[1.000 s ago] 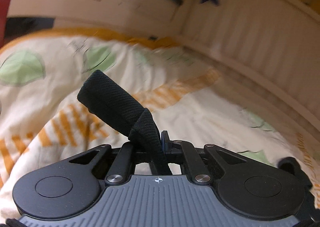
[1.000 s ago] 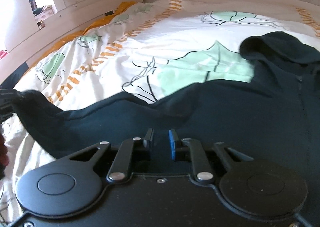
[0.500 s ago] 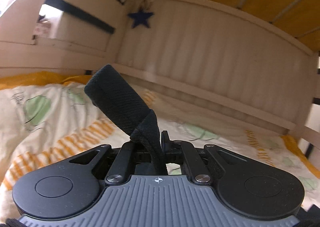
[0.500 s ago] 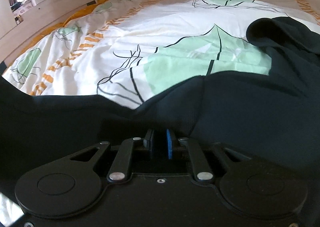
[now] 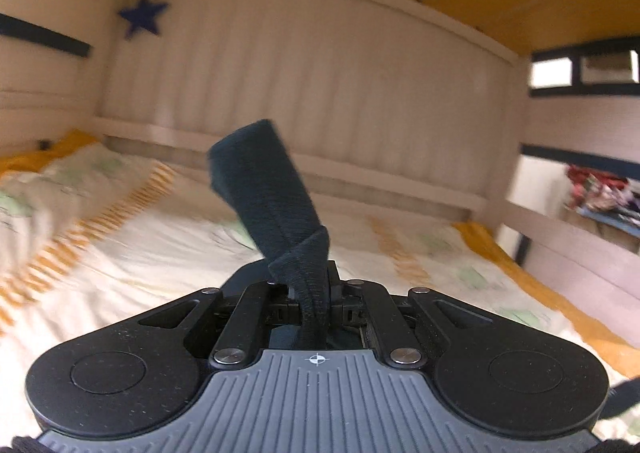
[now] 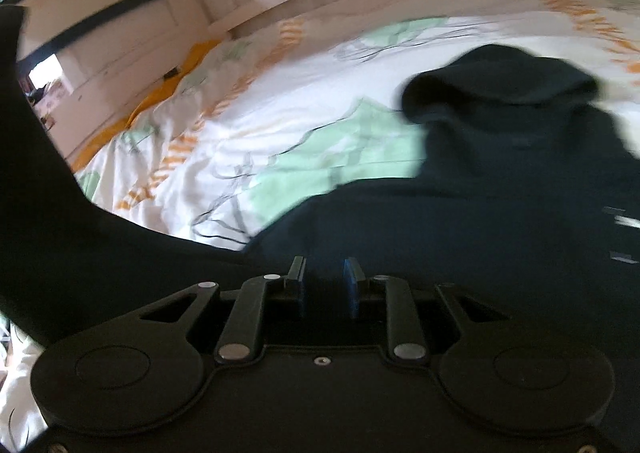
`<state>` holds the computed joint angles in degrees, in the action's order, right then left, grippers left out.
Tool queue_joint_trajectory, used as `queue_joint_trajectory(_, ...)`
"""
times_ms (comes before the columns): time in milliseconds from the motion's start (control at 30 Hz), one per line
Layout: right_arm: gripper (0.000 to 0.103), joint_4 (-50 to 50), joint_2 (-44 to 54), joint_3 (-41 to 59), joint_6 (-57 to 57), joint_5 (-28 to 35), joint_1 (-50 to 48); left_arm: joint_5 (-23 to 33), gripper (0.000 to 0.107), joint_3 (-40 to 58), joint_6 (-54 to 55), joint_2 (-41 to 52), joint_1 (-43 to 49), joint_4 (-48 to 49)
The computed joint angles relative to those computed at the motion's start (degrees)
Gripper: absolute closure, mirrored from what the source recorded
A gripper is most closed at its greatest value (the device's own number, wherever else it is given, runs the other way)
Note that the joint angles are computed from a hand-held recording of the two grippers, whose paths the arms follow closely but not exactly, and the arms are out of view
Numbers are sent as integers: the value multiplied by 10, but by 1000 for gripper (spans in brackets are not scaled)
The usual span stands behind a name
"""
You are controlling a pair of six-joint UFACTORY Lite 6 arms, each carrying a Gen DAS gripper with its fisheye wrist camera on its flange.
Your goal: Fold large clothes
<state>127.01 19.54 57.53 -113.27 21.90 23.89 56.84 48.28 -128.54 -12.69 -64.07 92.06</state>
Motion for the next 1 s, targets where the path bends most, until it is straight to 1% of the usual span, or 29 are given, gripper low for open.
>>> queue_joint_trajectory(100, 70, -68, -71, -82, 37, 19, -78, -80, 99, 72, -45, 121, 35, 35)
queue_joint_trajectory(233, 70, -126, -139, -166, 46, 37, -183, -146, 98, 191, -80, 302, 50, 54)
queue_joint_trajectory(333, 69, -170, -156, -204, 63, 64, -264, -188, 96, 272, -103, 415, 60, 57)
queue_joint_trajectory(367, 69, -183, -157, -212, 69, 69, -287, -202, 91, 301, -98, 448, 66, 51)
queue_joint_trajectory(400, 69, -196, -154, -216, 74, 75, -309, -216, 83, 323, -92, 475, 68, 39)
queue_joint_trajectory(467, 69, -212, -151, -223, 82, 82, -338, -251, 76, 367, -65, 521, 77, 9)
queue_joint_trajectory(533, 66, -224, -152, -233, 78, 95, -367, -272, 73, 384, -44, 534, 78, -16)
queue_joint_trajectory(567, 61, -227, -154, -235, 79, 99, -376, -273, 66, 390, -33, 535, 76, -29)
queue_joint_trajectory(600, 56, -229, -155, -235, 80, 103, -383, -268, 53, 401, -16, 533, 71, -43)
queue_joint_trajectory(633, 54, -230, -152, -235, 76, 110, -393, -261, 45, 387, -24, 520, 66, -33)
queue_joint_trajectory(667, 50, -229, -153, -233, 77, 111, -394, -250, 28, 361, -53, 499, 58, 1)
queue_joint_trajectory(700, 45, -225, -154, -232, 76, 112, -395, -232, 22, 346, -64, 482, 48, 19)
queue_joint_trajectory(733, 43, -230, -152, -232, 73, 120, -407, -203, 20, 310, -83, 453, 34, 46)
queue_joint_trajectory(767, 39, -227, -151, -228, 75, 121, -405, -179, 18, 295, -78, 440, 23, 51)
queue_joint_trajectory(833, 36, -223, -159, -232, 76, 121, -404, -134, 17, 252, -63, 399, 0, 49)
queue_joint_trajectory(900, 34, -216, -163, -233, 78, 119, -398, -107, 13, 208, -51, 362, -16, 44)
queue_joint_trajectory(967, 31, -202, -164, -235, 70, 122, -392, -84, 9, 174, -24, 332, -29, 13)
queue_joint_trajectory(1000, 30, -201, -163, -234, 72, 124, -389, -79, 9, 166, -10, 325, -30, -1)
